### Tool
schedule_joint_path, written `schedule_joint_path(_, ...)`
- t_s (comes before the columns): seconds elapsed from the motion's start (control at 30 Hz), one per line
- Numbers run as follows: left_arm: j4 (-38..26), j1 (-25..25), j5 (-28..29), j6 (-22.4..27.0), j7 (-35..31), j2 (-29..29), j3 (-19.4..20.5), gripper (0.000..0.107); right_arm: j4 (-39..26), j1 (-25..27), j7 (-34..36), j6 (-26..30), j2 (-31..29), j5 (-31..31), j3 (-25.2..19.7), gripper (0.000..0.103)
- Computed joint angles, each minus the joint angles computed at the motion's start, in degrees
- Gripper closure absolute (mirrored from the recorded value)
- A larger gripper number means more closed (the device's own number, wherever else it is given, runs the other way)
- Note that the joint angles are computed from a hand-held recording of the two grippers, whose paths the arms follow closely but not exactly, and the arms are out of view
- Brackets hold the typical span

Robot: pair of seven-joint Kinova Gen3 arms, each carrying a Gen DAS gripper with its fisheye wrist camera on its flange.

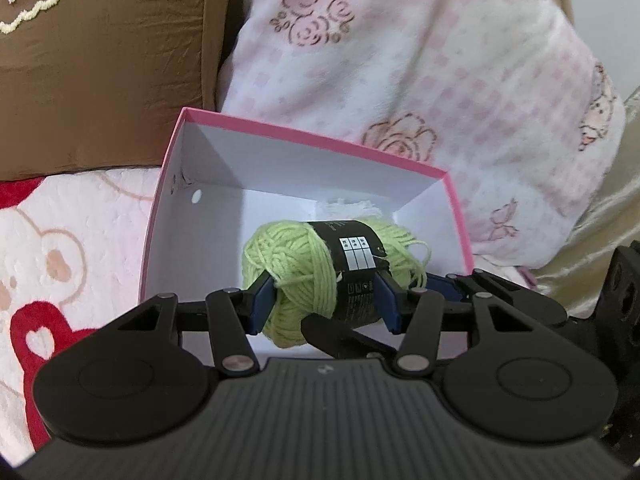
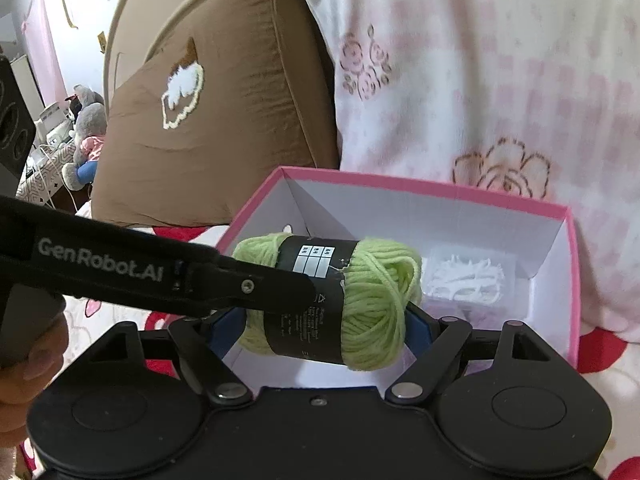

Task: Organize objects
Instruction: 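Lower the yarn ball into the pink box beside the plush toy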

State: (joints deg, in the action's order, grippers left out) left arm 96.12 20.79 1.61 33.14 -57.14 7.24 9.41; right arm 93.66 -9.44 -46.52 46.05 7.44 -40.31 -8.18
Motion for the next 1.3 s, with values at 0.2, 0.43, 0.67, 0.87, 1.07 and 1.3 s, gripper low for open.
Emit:
schedule_joint_path(0.2, -2.01, 4.63, -9.43, 0.43, 7.4, 3.77, -2.64, 0.056, -1.34, 2.73, 4.79, 3.78, 4.6, -5.84, -0.23, 0.019)
schedule_joint_path(0.43, 0.51, 3.78, -9.76, -4.04, 7.48, 4.7, -2.43, 0.056, -3.45, 2.9, 0.03, 3.94, 7.32, -2.47, -0.98, 0.025)
schedule_joint_path(0.67, 0.39, 4.27, -11.41, -2.5, 8.62, 6.32, -3.33, 0.058, -5.64, 2.14, -5.87, 5.6, 9.53, 2.95, -1.3, 0.054)
schedule_joint_path(0.87, 2.34, 3.7, -9.99, -5.94, 8.18, 6.22, -3.43, 0.059, -5.39, 1.35, -8.61, 4.46, 9.06, 6.04, -1.59, 0.059)
schedule_joint_path(1.07, 2.41, 8.31, -14.39, -8.55, 9.41, 7.38, -7.04, 0.059, -4.64, 1.27, -8.26, 3.17, 8.32, 7.18, -2.17, 0.059)
schedule_joint_path(1.3, 0.19, 9.16, -17.83, -3.29, 14.2, 7.98, -6.9, 0.055, -4.89, 0.66, -12.46, 3.04, 8.66, 8.04, -1.24, 0.06)
